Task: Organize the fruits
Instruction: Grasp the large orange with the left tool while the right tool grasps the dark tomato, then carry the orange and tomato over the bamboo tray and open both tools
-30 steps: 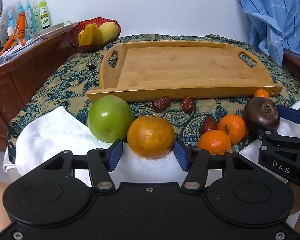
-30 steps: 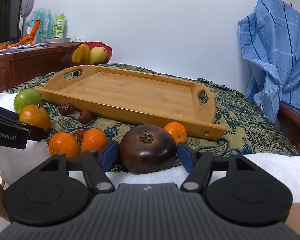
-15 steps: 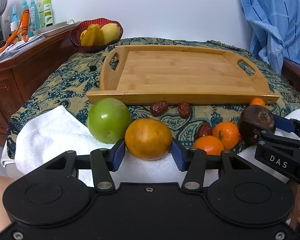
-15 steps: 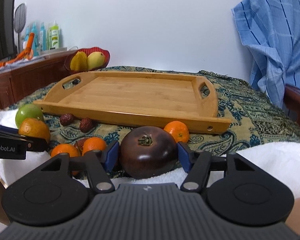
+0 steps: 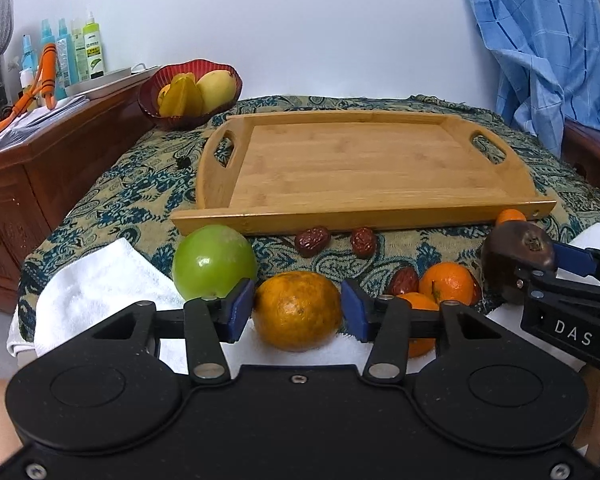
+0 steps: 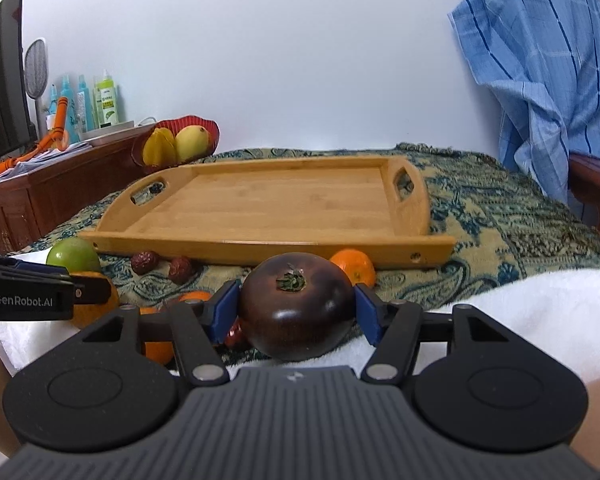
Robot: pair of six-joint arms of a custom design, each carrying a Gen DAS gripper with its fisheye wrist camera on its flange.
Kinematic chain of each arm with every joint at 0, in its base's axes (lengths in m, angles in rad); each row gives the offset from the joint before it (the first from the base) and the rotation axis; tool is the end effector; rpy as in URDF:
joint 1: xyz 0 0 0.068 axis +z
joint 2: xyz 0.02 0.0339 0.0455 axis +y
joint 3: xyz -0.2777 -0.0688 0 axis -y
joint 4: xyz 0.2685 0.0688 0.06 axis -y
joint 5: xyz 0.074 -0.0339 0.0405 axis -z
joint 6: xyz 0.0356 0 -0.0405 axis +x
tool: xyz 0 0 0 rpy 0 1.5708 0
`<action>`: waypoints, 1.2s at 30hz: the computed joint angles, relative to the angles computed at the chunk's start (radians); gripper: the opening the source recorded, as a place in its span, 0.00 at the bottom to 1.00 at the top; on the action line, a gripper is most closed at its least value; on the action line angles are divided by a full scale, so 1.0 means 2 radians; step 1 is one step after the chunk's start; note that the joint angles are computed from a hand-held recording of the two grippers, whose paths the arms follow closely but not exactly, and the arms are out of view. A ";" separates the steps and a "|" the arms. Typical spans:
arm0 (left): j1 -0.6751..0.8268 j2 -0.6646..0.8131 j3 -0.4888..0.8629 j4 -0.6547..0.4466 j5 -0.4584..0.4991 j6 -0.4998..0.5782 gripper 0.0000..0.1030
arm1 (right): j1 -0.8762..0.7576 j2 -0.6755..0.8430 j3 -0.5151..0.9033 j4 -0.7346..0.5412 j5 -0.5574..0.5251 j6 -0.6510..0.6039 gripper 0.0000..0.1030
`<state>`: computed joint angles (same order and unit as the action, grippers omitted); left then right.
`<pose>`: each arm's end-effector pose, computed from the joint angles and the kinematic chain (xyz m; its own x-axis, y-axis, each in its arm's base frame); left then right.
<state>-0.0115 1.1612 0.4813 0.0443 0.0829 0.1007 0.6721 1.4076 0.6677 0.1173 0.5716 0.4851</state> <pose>0.2440 -0.0058 0.1811 -0.5828 0.1069 -0.8056 0.1374 0.9900 0.0320 0.2452 0.1705 0.1902 -0.4875 0.1133 -0.8657 0.0538 0.9936 0.0997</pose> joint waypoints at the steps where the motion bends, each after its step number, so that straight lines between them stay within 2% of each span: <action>1: 0.002 0.003 -0.001 0.000 0.004 -0.001 0.51 | 0.002 0.001 0.000 0.001 0.003 -0.001 0.62; 7: 0.033 0.038 0.010 -0.011 0.048 -0.020 0.49 | 0.003 0.008 0.003 0.001 0.003 0.000 0.62; 11: 0.031 0.036 0.011 -0.008 0.044 -0.028 0.48 | 0.002 0.010 0.005 0.002 0.001 0.001 0.62; 16: 0.015 0.001 -0.016 0.024 0.022 -0.017 0.47 | 0.003 0.002 0.000 0.014 0.007 0.001 0.62; 22: 0.019 -0.009 0.014 -0.003 0.039 -0.022 0.47 | -0.017 0.000 0.010 0.019 -0.008 0.007 0.61; 25: 0.018 0.015 0.051 -0.013 0.044 -0.020 0.47 | -0.039 0.007 0.026 0.026 -0.029 -0.006 0.61; 30: 0.022 0.103 0.149 -0.026 0.057 -0.034 0.47 | -0.083 0.041 0.074 0.041 -0.058 -0.034 0.61; 36: 0.019 0.226 0.285 -0.032 0.064 -0.041 0.47 | -0.144 0.123 0.182 0.017 -0.103 -0.053 0.61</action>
